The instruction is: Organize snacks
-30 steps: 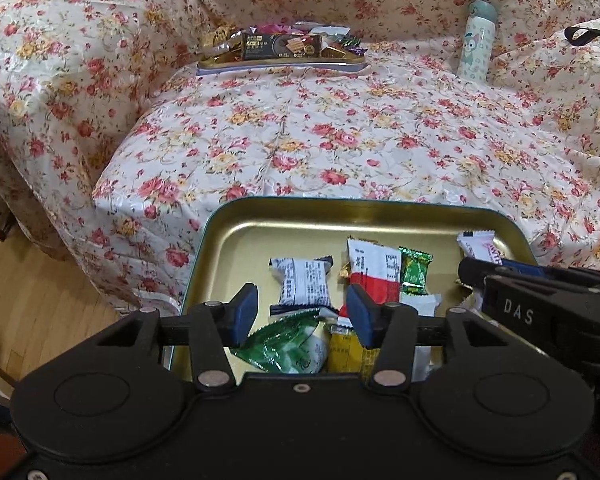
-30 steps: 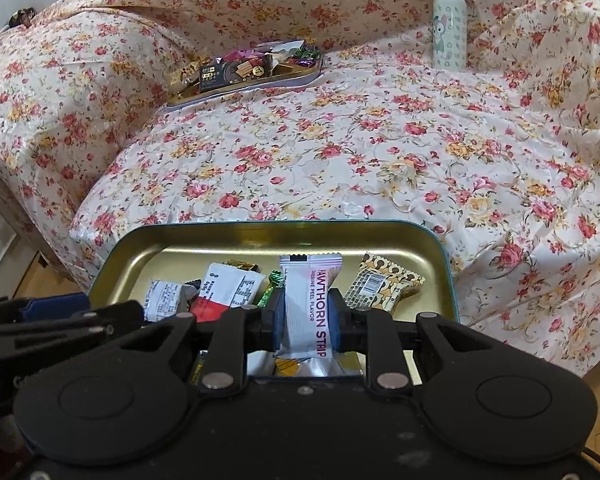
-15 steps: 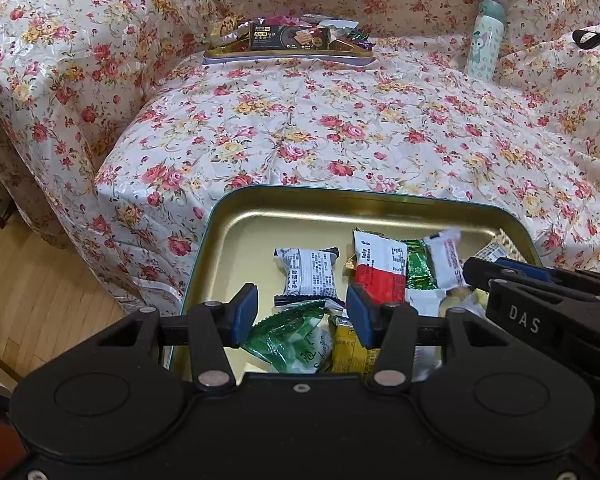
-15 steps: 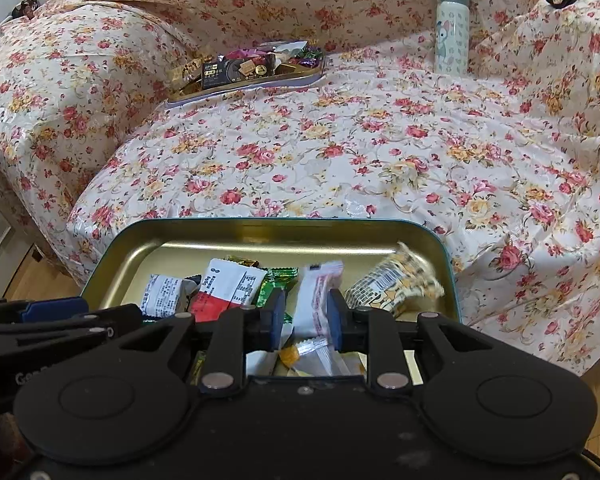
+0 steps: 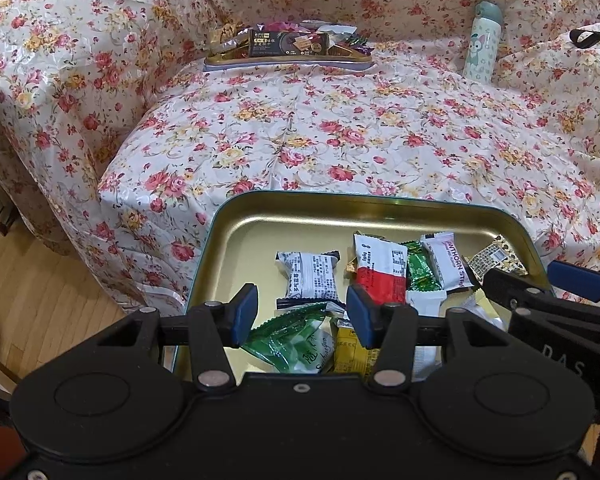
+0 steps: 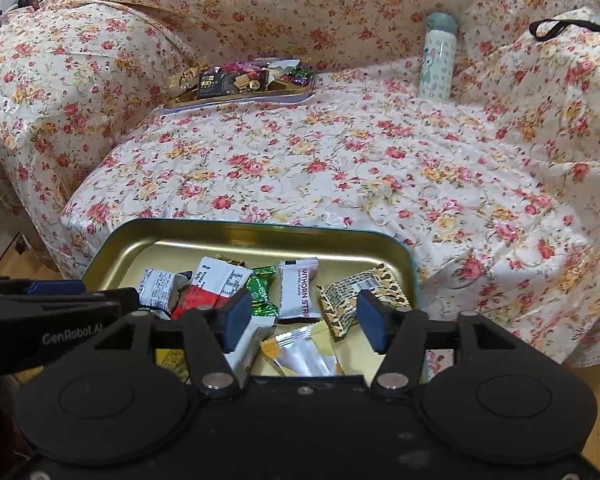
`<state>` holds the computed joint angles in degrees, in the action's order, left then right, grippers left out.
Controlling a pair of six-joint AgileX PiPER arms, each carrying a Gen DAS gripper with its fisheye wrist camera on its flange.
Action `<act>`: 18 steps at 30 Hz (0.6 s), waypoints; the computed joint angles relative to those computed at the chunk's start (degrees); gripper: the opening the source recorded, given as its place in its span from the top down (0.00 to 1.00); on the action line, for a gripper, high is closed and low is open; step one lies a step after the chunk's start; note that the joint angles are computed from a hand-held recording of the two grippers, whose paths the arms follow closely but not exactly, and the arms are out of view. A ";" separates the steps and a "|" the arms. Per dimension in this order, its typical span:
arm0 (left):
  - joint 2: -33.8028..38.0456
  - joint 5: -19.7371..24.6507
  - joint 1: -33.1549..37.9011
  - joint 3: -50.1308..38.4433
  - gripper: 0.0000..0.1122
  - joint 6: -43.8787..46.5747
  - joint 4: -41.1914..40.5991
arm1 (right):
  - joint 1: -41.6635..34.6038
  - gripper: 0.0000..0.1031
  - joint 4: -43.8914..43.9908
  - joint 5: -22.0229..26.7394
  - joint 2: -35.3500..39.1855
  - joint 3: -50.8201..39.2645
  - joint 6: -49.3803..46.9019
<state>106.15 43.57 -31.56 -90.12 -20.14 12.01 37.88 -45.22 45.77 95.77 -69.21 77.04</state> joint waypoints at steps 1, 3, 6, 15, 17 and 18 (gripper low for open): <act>-0.03 -0.04 -0.05 0.03 0.50 -0.04 0.11 | 0.40 0.38 -0.50 0.55 -0.05 0.00 0.45; -0.13 -0.12 -0.15 0.13 0.50 -0.20 0.43 | 0.99 0.36 -1.43 1.59 -0.27 0.18 1.35; -0.18 -0.13 -0.20 0.22 0.50 -0.30 0.49 | 1.64 0.34 -1.93 2.60 -0.76 0.58 1.87; -0.41 -0.22 -0.53 0.58 0.50 -0.27 1.15 | 2.29 0.31 -1.28 3.68 -1.05 1.13 2.52; -0.39 -0.20 -0.66 0.58 0.50 -0.29 1.32 | 2.70 0.30 -1.75 4.07 -0.92 0.99 2.92; -0.38 -0.19 -0.71 0.58 0.50 -0.28 1.38 | 2.87 0.30 -1.86 4.22 -0.87 0.92 2.95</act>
